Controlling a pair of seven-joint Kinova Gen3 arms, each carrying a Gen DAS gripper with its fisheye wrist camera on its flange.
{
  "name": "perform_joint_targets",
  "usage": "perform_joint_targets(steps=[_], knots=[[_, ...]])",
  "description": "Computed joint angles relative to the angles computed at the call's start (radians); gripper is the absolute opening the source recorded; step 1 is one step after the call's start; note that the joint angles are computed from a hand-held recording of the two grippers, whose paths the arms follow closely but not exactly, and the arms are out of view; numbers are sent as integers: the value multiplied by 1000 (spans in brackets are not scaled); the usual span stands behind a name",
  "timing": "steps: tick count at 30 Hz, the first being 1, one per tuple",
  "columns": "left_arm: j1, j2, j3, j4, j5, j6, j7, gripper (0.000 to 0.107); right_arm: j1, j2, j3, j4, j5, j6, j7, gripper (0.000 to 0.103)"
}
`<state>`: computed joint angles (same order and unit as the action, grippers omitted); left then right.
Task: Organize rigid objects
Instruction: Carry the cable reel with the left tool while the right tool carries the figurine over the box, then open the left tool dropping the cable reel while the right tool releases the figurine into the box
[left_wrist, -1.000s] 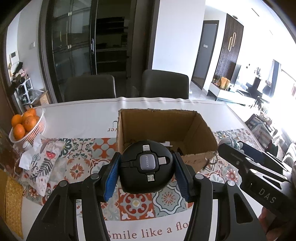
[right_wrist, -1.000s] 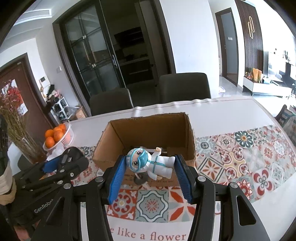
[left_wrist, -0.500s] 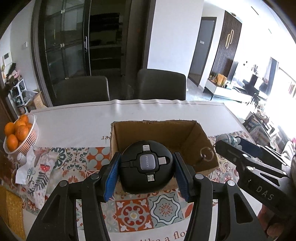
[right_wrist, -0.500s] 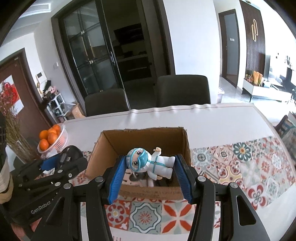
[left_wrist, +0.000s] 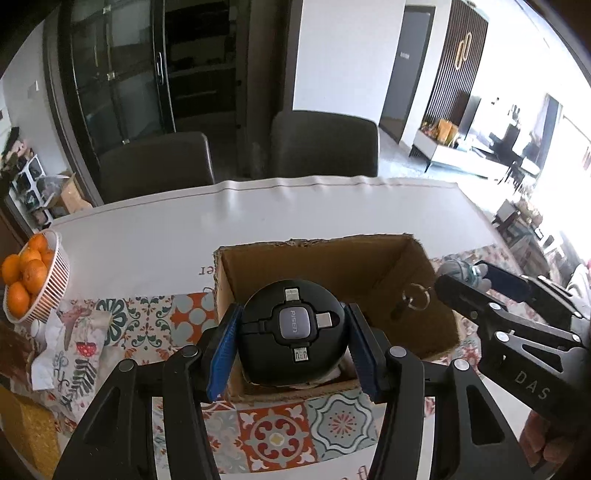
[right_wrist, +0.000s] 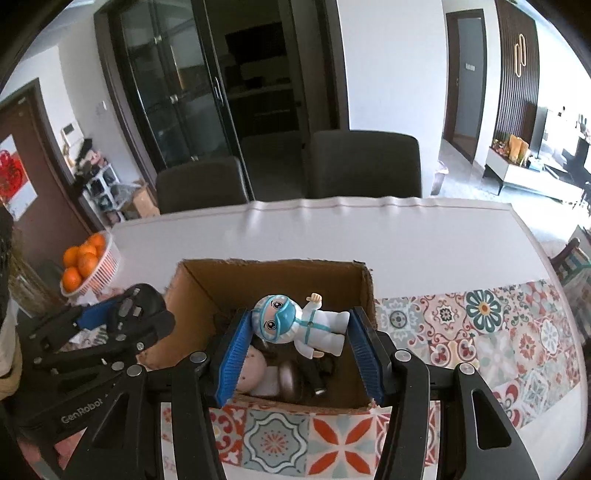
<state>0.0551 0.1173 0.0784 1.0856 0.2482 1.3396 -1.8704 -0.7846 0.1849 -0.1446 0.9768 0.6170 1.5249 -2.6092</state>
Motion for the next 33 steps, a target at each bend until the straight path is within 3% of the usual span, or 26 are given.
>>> perform_joint_targets(steps=[16, 24, 27, 33], knots=[[67, 116, 13, -80, -133, 57, 70, 55, 69, 80, 50, -77, -139, 64, 125, 54], [91, 173, 14, -141, -166, 140, 81, 55, 97, 101, 62, -96, -210, 90, 148, 54], [94, 152, 11, -115, -170, 108, 82, 66, 109, 101, 62, -93, -242, 88, 150, 55], [120, 102, 2, -82, -238, 53, 116, 73, 87, 95, 69, -97, -223, 122, 101, 60]])
